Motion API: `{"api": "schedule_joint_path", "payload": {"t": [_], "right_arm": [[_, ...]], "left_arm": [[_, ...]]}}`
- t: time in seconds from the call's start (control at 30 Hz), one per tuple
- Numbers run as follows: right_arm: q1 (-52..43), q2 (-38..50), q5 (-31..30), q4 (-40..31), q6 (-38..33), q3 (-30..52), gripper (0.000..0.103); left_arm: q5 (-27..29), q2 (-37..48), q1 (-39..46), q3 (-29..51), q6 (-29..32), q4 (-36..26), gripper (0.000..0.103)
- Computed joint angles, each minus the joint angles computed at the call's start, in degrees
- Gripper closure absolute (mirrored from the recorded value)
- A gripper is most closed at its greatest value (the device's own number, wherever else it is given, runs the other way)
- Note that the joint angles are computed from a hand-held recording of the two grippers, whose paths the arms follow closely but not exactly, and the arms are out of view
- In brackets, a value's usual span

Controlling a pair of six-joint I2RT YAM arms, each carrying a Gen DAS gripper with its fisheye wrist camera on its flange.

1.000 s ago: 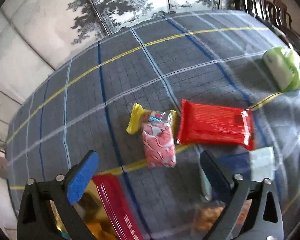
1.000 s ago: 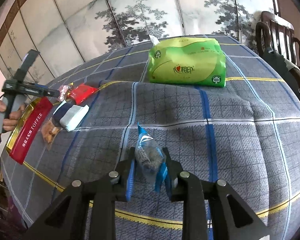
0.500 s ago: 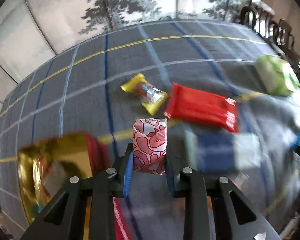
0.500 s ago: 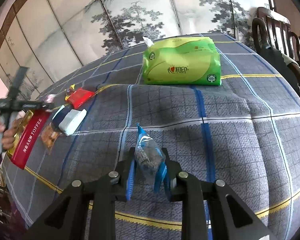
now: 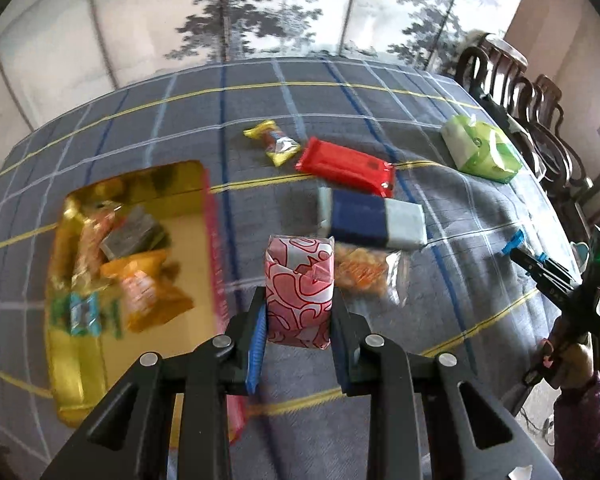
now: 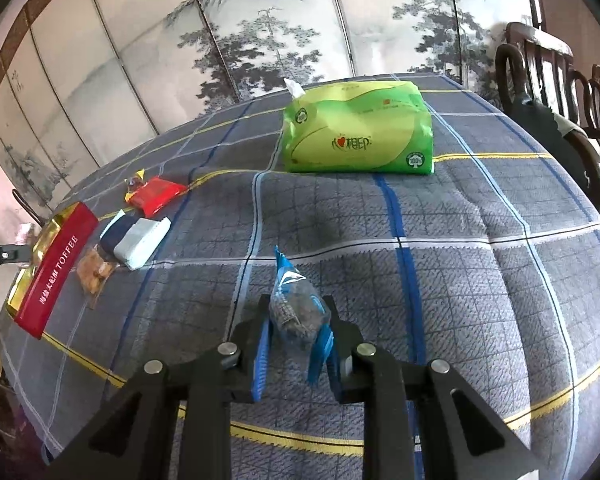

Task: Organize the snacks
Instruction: 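Grasp the pink patterned packet with the left gripper, then carry the pink packet into the gold tin and open the left gripper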

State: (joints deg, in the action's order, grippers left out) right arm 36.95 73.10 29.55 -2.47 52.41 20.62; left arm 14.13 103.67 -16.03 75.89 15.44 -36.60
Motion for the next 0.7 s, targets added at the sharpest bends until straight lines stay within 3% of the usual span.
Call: {"api": "schedule_joint_path", "payload": {"t": [0.27, 0.7], "right_arm": [[3.69, 6.11, 1.8, 0.65, 5.25, 4.32, 0.08], [3.62, 10.63, 4.37, -1.63, 9.87, 8.1, 0.08]], "left_arm": [[-1.23, -5.76, 6.64, -6.02, 1.82, 4.16, 0.078], [-1.15, -6.47, 13.91, -9.94, 5.72, 9.13, 0.078]]}}
